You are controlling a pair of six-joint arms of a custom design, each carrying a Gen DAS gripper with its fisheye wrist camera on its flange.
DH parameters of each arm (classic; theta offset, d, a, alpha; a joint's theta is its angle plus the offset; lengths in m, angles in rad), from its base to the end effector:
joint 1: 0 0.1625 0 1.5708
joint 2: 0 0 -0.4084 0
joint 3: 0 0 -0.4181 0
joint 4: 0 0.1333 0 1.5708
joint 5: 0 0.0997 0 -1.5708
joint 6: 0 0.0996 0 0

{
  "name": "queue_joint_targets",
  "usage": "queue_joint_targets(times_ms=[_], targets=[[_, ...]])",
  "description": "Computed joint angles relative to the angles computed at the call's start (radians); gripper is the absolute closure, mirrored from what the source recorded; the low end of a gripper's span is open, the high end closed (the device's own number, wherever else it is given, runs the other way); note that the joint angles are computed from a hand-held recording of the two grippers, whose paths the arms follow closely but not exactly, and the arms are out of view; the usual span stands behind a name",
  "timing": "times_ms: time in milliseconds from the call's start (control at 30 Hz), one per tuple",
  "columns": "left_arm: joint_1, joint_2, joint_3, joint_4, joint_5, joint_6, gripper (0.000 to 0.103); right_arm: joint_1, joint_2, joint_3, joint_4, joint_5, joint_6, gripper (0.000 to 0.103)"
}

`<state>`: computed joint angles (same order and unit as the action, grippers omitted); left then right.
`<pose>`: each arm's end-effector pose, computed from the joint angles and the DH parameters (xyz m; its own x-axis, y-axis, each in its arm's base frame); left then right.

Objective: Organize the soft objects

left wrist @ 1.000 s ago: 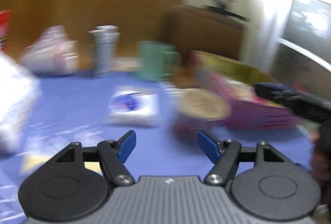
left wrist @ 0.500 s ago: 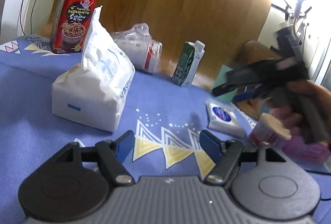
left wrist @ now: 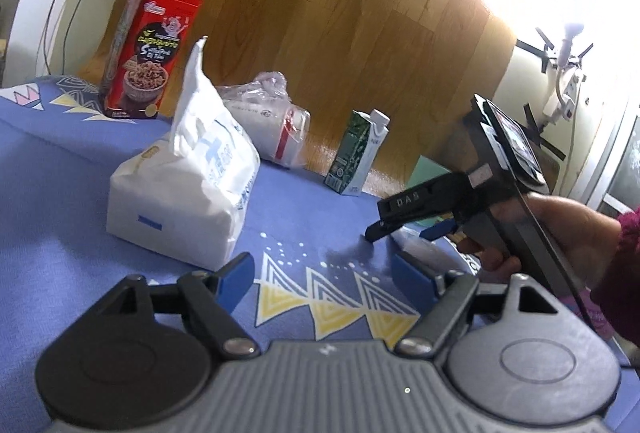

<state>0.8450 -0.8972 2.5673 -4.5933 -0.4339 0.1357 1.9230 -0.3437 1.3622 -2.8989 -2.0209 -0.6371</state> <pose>-0.0158 -0.3547 0.1539 -0.8746 -0.3580 -0.3268 0.2646 0.2125 -0.9407 0.3349 -0.6505 -0.1109 -0.5206 -0.6815 0.5143 -0.7940 0.6079 0.0016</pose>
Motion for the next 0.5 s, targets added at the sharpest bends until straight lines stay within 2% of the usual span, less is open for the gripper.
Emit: queue_joint_targets(times_ms=[167, 500], targets=[[-0.003, 0.003, 0.000, -0.038, 0.010, 0.000, 0.024, -0.001, -0.044, 0.091, -0.044, 0.055, -0.074, 0.015], [-0.008, 0.006, -0.007, -0.121, 0.040, 0.008, 0.021, -0.028, -0.139, 0.300, -0.130, 0.227, -0.315, 0.016]])
